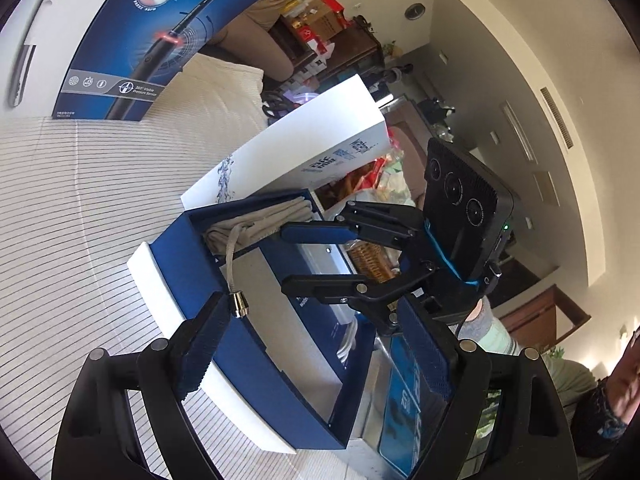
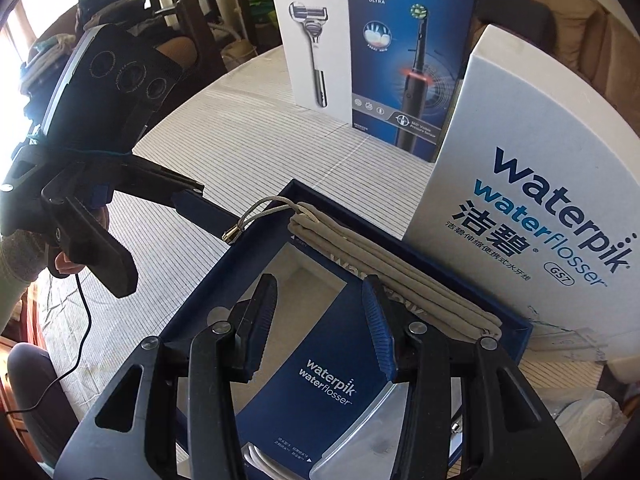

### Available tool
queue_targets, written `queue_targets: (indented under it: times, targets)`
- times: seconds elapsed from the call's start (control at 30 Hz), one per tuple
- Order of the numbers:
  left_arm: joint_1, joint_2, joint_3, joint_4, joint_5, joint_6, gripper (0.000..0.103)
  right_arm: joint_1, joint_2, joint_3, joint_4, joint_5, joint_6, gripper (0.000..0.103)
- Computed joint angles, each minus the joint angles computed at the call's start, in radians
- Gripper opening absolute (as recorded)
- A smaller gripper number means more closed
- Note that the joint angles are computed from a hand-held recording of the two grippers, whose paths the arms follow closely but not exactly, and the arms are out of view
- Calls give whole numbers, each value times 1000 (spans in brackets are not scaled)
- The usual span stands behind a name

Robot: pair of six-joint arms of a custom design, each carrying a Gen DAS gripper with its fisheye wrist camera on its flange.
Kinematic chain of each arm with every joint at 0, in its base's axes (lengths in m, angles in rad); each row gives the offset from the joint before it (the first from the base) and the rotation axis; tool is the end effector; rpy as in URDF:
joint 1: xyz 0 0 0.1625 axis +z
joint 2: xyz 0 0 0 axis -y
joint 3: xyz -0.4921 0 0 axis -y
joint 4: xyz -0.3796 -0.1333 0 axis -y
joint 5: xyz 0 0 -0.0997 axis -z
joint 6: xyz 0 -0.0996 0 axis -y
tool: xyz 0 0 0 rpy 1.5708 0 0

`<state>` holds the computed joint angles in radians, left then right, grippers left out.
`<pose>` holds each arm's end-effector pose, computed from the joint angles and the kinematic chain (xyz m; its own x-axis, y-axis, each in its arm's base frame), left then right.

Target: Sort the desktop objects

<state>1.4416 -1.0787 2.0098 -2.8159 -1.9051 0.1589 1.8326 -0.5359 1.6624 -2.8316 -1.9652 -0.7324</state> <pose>0.0247 -0.5911 0.2330 -0.8927 0.3686 0.2593 0.2672 0.8961 -0.3544 0.2723 -0.6490 -0.0067 -0.5015 -0.7808 0.3727 -0.7959 0.5852 0.1551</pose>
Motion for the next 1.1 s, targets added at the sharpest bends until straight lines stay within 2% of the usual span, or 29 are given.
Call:
queue_targets:
  times: [0.2,0.33,0.5,0.57,0.67,0.87,0.97,1.1]
  targets:
    - [-35,-3,-19,40,47,2,87,2,-6,8,7,10,-3,42]
    - [-65,16,-33,70,105,-7,87,2,-22,21,16,15,-3,42]
    - [-93,26,-31,37,185,-62,87,0,-46,40,33,16,-2,42]
    - [-110,11,-25,46,222,-68,87,-1,-51,49,33,15,-7,42]
    - [-129,-26,-1,47,241,-76,87,-2,-58,62,35,21,-10,42]
    - [-172,-82,46,25,352,-128,87,-1,-62,74,25,49,4,42]
    - [-175,-97,69,-41,383,-181,87,-12,-55,36,84,116,50,42]
    - [-175,-129,151,-236,418,-277,87,-14,-8,-26,128,143,67,41]
